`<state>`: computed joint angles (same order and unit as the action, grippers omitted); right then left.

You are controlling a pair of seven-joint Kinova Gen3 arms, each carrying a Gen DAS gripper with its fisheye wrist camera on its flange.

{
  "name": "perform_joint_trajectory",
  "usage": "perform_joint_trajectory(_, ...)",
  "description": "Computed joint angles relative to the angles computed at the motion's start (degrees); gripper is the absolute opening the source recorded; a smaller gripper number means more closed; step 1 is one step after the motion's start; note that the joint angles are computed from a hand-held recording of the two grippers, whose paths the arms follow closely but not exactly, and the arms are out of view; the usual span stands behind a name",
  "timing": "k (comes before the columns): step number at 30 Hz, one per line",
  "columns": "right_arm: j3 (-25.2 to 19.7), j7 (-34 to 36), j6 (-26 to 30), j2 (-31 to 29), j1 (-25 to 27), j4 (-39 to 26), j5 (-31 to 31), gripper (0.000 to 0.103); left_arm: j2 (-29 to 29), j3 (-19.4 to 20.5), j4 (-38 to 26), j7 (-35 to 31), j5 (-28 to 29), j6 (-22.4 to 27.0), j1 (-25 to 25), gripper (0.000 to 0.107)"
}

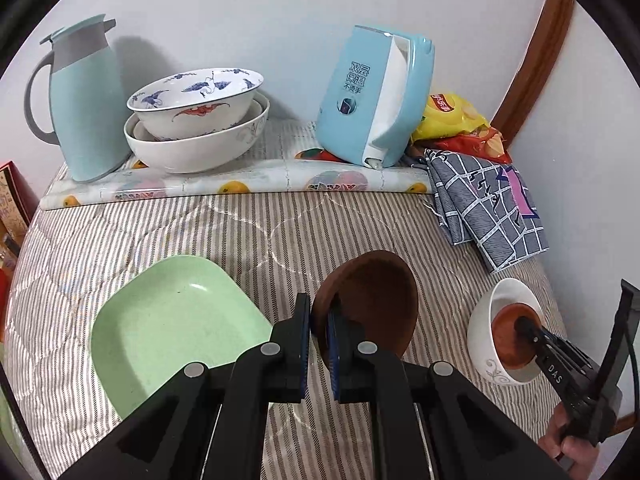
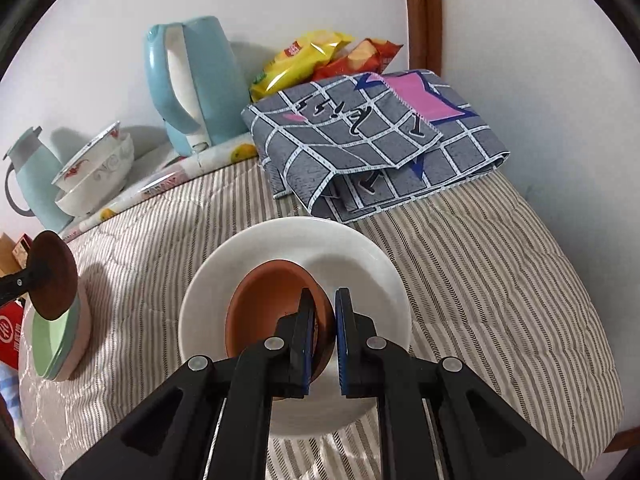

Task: Organize plates and bowls
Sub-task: 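Lower the brown bowl into the white bowl and open the right gripper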

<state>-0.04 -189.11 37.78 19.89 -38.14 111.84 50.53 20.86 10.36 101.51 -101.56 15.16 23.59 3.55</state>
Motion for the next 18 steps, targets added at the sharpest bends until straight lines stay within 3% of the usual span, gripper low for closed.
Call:
perform_joint_trajectory(11, 0.9, 4.0, -1.6, 1.6, 1.3, -1.1, -3.1, 0.010, 2.4, 1.1, -1.8, -1.0, 0.5, 1.0, -0.1, 0.008)
perform_joint_trajectory(18, 0.7, 11.1, 2.6, 3.7, 1.4, -4.7, -6.5, 0.010, 2.9, 1.5, -2.2, -2.1, 1.5, 1.2, -0.7, 0.008)
